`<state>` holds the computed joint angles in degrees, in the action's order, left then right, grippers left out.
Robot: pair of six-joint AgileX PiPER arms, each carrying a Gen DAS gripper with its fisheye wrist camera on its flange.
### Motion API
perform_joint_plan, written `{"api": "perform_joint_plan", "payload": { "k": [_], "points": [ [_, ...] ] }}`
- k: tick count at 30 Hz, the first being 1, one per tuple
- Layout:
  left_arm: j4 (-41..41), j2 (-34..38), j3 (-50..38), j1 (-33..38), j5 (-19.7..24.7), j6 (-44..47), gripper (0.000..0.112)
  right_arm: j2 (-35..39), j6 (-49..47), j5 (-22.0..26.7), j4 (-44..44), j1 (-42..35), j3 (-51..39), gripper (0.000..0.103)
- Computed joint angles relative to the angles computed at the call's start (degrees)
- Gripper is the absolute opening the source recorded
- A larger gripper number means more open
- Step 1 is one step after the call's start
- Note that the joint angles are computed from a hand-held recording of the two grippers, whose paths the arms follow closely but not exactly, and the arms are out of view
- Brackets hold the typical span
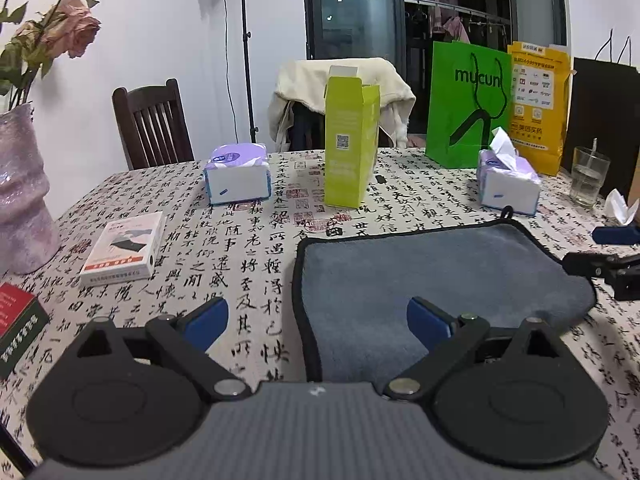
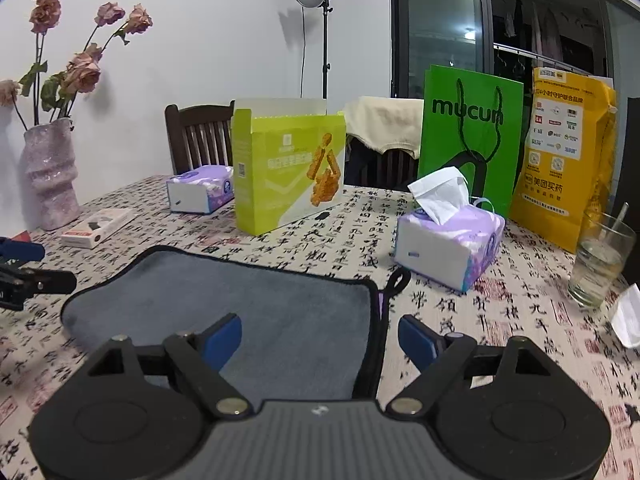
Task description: Fold towel
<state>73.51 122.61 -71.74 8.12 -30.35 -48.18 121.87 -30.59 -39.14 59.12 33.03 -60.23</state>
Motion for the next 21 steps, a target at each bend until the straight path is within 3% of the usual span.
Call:
{"api": "perform_joint_plan", "payload": {
  "k": [21],
  "points": [
    [-1.07, -13.32, 21.57, 10.81, -11.57, 8.72, 0.1, -5.85, 4.04, -10.92, 12.73, 17.29, 9.92, 0.086]
  ]
}}
